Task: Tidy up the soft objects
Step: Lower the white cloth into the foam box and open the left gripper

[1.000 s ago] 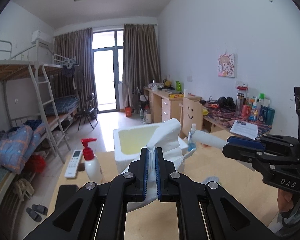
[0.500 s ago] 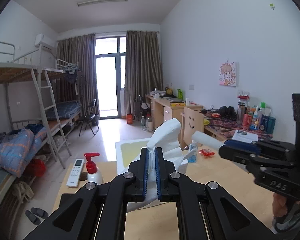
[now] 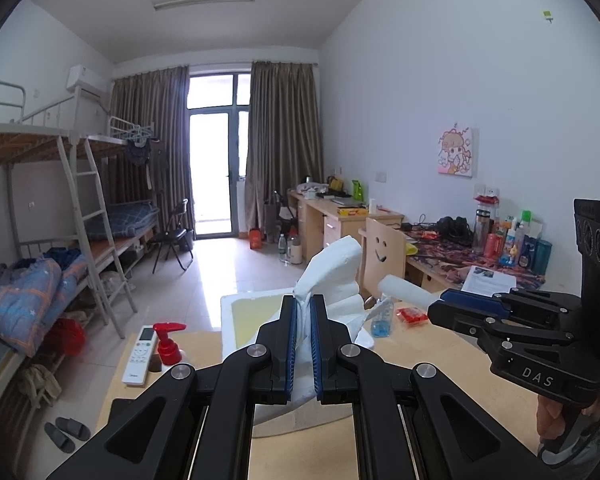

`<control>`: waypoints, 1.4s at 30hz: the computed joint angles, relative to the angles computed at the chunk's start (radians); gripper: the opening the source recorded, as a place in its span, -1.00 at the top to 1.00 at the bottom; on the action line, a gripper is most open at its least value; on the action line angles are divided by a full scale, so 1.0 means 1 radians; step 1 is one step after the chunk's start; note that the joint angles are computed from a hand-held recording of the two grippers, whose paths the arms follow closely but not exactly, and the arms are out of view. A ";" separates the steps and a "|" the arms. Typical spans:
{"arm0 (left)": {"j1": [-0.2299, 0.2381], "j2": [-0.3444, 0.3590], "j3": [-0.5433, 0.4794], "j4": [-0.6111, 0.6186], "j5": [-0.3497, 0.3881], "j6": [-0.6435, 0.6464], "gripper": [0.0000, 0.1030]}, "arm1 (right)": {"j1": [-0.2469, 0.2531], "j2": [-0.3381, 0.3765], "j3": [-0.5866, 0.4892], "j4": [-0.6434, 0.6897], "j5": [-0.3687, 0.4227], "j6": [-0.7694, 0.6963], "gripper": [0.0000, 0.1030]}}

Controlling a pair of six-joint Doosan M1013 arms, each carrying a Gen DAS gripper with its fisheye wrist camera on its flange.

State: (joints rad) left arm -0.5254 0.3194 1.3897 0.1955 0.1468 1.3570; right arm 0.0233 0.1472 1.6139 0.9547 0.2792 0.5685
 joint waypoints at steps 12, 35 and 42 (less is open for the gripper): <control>0.025 0.077 -0.111 -0.031 0.064 0.004 0.86 | 0.020 0.033 -0.051 -0.229 -0.016 0.204 0.54; 0.042 0.223 -0.323 -0.207 0.225 0.172 0.86 | 0.031 0.110 -0.157 -0.581 0.050 0.527 0.54; 0.048 0.256 -0.369 -0.333 0.268 0.285 0.86 | 0.026 0.119 -0.166 -0.638 0.050 0.604 0.54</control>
